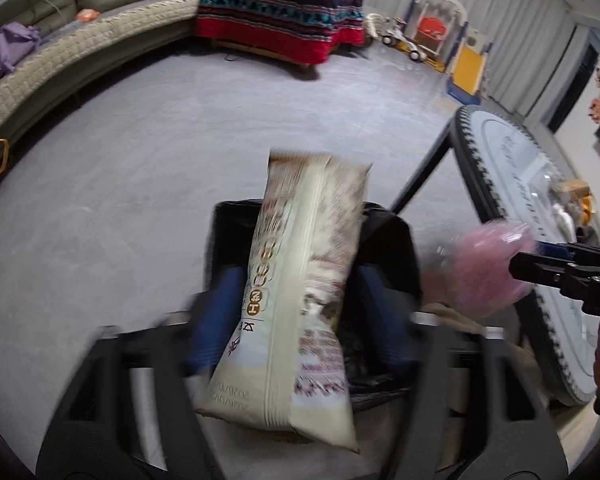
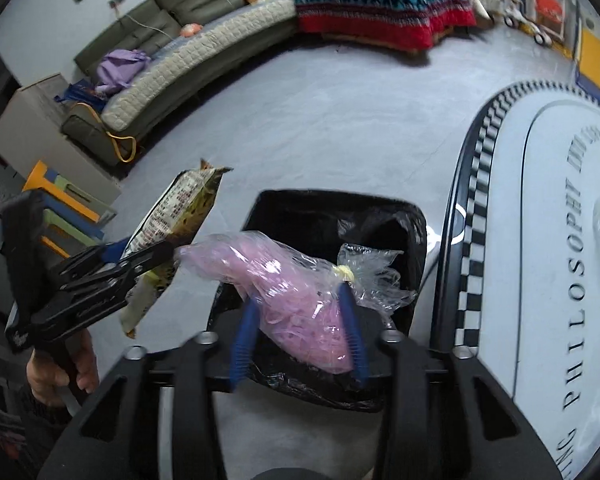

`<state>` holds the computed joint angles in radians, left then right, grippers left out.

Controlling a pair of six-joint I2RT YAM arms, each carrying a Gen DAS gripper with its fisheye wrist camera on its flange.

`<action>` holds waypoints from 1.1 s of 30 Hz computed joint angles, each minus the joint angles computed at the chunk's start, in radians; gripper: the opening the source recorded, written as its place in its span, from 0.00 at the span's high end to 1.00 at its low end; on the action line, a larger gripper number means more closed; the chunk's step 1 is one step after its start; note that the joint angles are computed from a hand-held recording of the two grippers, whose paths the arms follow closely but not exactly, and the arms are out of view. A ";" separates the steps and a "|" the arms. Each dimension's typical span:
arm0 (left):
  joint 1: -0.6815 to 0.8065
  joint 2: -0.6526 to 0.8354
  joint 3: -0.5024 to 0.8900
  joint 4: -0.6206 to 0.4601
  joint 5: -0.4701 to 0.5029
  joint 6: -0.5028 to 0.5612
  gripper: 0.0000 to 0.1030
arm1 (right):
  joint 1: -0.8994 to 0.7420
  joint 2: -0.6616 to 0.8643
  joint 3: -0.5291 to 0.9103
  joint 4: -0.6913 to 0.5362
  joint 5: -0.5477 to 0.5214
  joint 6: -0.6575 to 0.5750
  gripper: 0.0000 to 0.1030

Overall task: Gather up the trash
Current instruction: 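Carry both bags over the black bin and open both tools to drop them, then grasp the clear plastic jar with the left tool while the right tool grasps the cardboard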

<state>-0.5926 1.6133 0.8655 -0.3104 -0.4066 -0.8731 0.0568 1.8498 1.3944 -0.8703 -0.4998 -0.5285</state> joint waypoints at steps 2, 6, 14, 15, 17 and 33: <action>-0.025 0.000 0.009 -0.014 -0.066 -0.008 0.06 | -0.001 -0.008 0.000 0.000 0.000 0.009 0.44; -0.025 0.004 0.018 -0.006 -0.069 0.025 0.06 | -0.035 -0.022 0.006 -0.010 -0.014 0.007 0.44; -0.059 0.092 0.135 -0.007 -0.049 0.045 0.06 | -0.149 -0.011 0.066 -0.061 -0.046 -0.057 0.44; -0.064 0.106 0.159 -0.013 -0.048 0.055 0.06 | -0.166 -0.009 0.076 -0.070 -0.050 -0.065 0.44; -0.074 0.134 0.208 -0.020 -0.040 0.075 0.06 | -0.200 -0.004 0.093 -0.084 -0.057 -0.080 0.43; -0.158 0.643 1.063 -0.298 0.054 0.276 0.06 | -0.491 0.278 0.604 -0.285 -0.078 -0.110 0.37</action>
<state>-0.7510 2.2560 1.9284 -0.6083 -0.3521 -0.5970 -0.4341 2.1282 1.9979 -1.1552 -0.5775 -0.6385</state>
